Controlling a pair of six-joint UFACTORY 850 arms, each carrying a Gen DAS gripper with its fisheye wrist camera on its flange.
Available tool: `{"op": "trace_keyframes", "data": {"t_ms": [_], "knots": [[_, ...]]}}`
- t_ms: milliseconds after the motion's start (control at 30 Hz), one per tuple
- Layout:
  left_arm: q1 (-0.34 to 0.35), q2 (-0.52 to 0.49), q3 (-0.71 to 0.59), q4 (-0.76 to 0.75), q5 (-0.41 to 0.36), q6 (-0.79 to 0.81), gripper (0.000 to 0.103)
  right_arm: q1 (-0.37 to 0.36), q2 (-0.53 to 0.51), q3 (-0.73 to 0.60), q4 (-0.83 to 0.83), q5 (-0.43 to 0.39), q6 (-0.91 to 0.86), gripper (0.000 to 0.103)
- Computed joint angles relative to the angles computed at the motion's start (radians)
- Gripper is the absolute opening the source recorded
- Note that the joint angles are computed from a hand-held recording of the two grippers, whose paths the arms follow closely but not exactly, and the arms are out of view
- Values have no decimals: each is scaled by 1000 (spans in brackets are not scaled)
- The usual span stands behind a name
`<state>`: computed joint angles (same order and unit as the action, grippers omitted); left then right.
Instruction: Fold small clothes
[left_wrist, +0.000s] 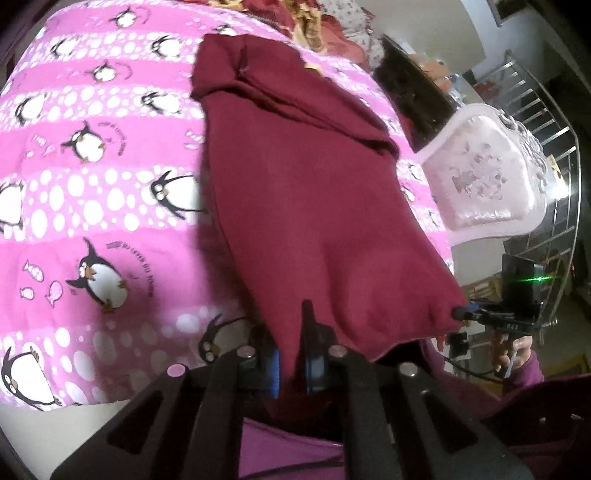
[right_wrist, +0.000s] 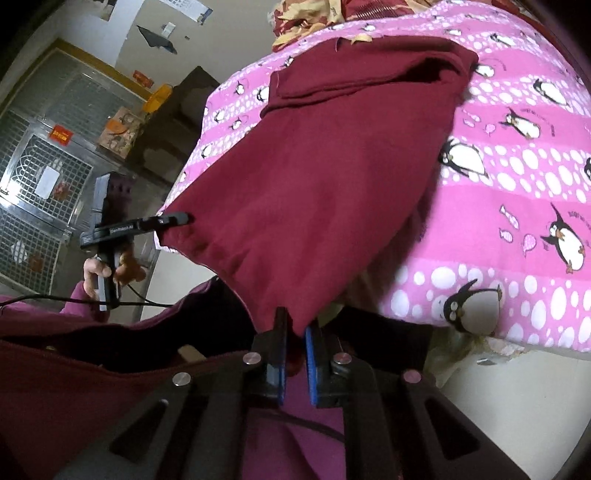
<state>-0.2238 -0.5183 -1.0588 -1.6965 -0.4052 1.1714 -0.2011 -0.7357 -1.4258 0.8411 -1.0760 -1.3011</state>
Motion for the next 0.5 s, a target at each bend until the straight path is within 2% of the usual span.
{"op": "trace_keyframes", "data": {"t_ms": [100, 200, 300, 400, 500], "knots": [[11, -21, -25, -31, -21, -5, 8, -2, -37, -68, 48, -17, 31, 9], [13, -29, -70, -62, -4, 51, 8, -10, -66, -151, 139, -37, 34, 9], [22, -43, -139, -104, 4, 113, 8, -1, -95, -239, 202, -4, 39, 9], [36, -85, -244, -111, 28, 140, 8, 17, -174, -391, 244, 12, 88, 9], [48, -152, -378, -52, 61, 103, 8, 36, -264, -554, 261, 25, 170, 9]]}}
